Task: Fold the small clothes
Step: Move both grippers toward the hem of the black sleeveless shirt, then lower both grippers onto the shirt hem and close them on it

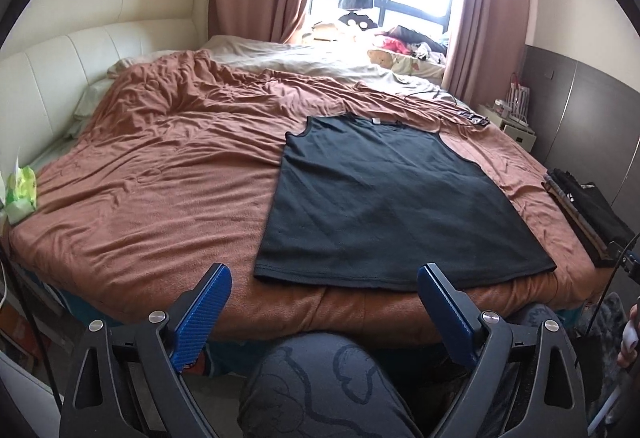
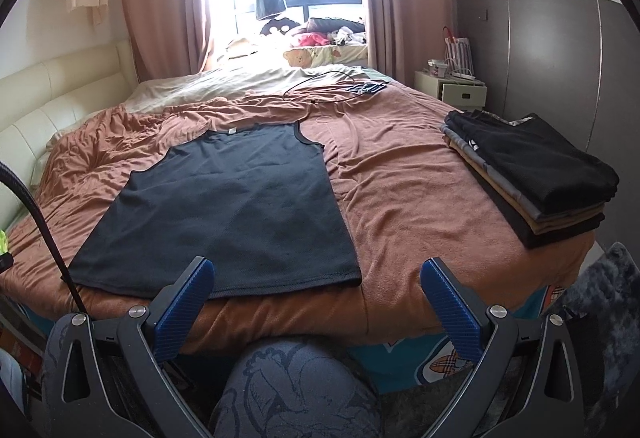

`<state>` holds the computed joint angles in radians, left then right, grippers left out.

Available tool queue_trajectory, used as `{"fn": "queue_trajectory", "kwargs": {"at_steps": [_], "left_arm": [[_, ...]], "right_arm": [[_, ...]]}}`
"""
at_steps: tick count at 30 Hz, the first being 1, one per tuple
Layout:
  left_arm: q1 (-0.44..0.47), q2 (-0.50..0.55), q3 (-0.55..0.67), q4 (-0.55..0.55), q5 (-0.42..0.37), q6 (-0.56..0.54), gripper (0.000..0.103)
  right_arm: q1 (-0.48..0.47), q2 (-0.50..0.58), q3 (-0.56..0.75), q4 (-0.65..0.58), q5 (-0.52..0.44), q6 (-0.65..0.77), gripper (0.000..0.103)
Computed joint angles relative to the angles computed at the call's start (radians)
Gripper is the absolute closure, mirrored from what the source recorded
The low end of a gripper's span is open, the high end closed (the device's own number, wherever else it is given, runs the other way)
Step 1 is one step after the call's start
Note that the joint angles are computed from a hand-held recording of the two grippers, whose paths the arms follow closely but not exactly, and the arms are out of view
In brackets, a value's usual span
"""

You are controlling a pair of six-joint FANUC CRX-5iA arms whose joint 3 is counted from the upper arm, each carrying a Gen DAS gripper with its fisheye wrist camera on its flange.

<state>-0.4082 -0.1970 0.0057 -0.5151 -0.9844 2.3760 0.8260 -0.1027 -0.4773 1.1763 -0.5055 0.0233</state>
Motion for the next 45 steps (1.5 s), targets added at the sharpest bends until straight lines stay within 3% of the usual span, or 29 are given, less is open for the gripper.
{"fn": "queue_trajectory", "kwargs": {"at_steps": [9,18,25,31,45], "left_arm": [[0.108,0.030,-0.026,0.098,0.014,-0.047,0.015],[0.207,0.064,-0.068,0.220,0.061,-0.119,0.030],[0.274,0.093,-0.098,0.330,0.104,-0.198,0.044],[0.324,0.130,-0.109,0.414,0.116,-0.238,0.057],[0.385,0.180,-0.124,0.520,0.124,-0.269,0.069]], "right_arm": [[-0.007,0.080,0.130,-0.294,-0.010,0.295,0.000],[-0.033,0.175,0.341,-0.665,-0.118,0.650,0.022],[-0.066,0.221,0.428,-0.762,-0.158,0.732,0.030],[-0.095,0.265,0.500,-0.857,-0.185,0.807,0.045],[-0.148,0.353,0.607,-0.995,-0.202,0.877,0.056]]}}
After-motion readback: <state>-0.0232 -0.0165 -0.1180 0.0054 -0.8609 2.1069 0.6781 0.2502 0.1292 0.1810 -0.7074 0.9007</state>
